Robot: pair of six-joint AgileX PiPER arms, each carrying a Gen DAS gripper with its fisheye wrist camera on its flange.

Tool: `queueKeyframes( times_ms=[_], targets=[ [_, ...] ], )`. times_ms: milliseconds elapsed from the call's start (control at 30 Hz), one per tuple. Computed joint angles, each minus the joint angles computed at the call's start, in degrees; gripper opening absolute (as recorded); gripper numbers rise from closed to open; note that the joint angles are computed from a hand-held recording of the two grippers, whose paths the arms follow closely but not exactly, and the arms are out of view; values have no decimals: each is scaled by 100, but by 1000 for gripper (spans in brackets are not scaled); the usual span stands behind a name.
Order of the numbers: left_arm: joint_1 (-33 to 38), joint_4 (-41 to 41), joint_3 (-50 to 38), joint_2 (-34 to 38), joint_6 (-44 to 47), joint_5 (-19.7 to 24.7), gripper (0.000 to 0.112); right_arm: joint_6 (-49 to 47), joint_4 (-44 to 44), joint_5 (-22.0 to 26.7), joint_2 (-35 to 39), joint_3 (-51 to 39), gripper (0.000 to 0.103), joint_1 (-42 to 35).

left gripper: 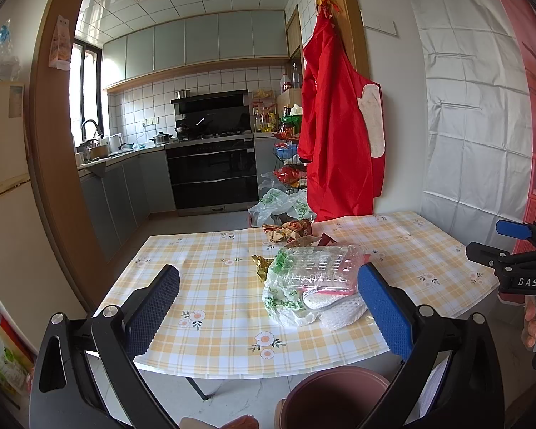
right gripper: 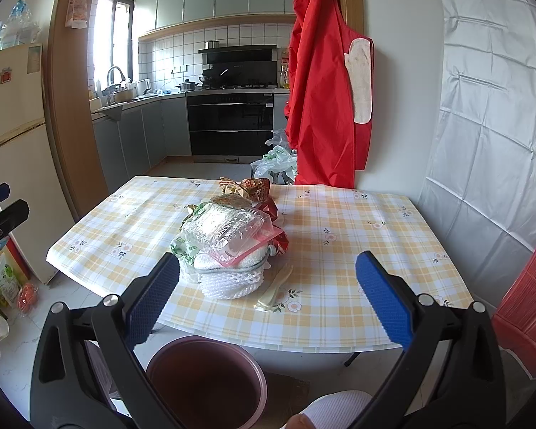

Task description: Collect trash

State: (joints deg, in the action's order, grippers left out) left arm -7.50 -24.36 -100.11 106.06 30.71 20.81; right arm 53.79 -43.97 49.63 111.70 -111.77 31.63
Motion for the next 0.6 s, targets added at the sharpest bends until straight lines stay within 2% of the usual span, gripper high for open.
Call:
queueKeyframes(
  times_ms=[600],
  targets=[
    [1,-12,14,-1,12,-13,98,-12,15,6,0,-3,97,-1]
  ],
)
